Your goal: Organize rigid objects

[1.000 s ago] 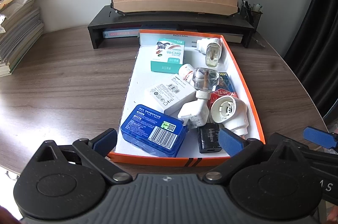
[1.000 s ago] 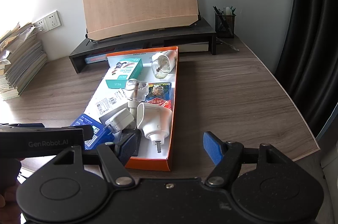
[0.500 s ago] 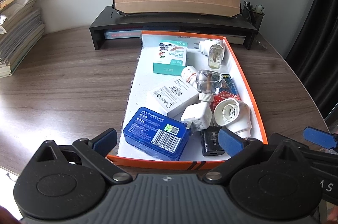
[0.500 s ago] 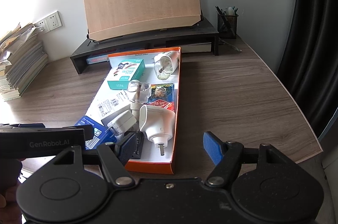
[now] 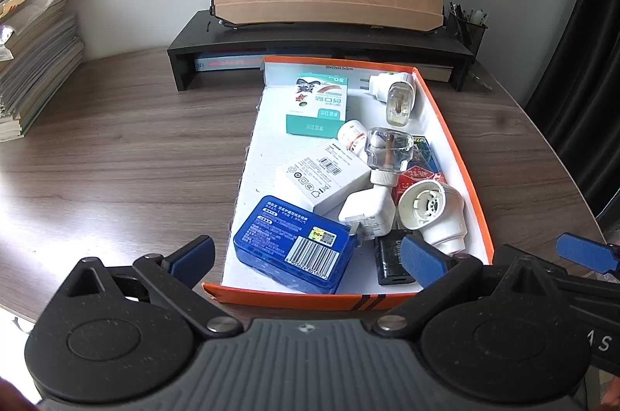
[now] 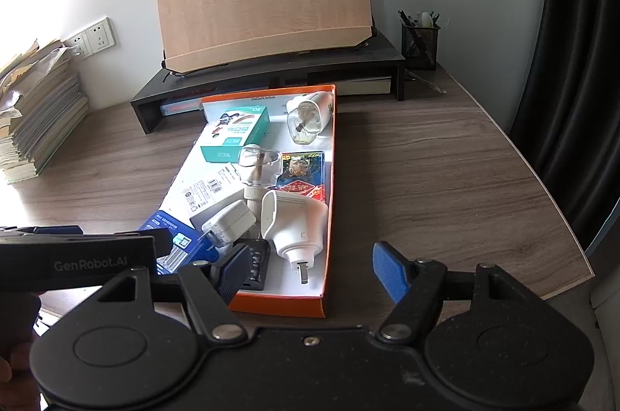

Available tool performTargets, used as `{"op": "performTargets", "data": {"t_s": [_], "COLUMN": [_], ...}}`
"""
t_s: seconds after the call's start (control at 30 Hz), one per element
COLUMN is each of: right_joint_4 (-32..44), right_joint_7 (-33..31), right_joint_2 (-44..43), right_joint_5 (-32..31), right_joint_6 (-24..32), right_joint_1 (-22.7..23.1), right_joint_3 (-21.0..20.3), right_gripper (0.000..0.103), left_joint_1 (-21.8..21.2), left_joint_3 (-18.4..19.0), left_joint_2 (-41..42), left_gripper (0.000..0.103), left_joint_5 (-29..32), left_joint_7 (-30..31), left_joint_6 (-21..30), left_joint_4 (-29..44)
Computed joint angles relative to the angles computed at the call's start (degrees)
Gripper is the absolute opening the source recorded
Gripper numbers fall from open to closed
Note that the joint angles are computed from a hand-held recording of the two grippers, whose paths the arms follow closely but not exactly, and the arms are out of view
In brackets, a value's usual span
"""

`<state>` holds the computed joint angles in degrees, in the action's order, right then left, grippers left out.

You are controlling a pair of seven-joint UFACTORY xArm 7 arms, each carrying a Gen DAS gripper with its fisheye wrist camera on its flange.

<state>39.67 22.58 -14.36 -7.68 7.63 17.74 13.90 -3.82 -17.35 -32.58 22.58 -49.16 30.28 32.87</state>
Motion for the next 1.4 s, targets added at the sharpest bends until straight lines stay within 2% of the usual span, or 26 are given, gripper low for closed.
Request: {"op": "performTargets", "data": {"t_s": [0.53,1.4], "right_joint_4": [1.72,2.67], "right_joint_7": [3.91,9.13], "right_joint_2": [1.47,2.37], "right_joint_5": [-3.70,-7.96], "right_joint_6": [0.57,1.40], "right_joint_1": [-0.94,-1.57], "right_joint_3": [1.85,1.88], "right_gripper": [0.083,0.083], "left_joint_1": [0.35,1.08], "left_joint_3": [2.17,1.34], "left_joint_2": [-0.88,1.24], "left_gripper": [0.103,0.103], "left_joint_5": [-1.20,-0.94], "left_joint_7": [3.81,4.47], "left_joint_6": [-0.85,-2.39], "left_joint_4": [-0.90,0.15]}}
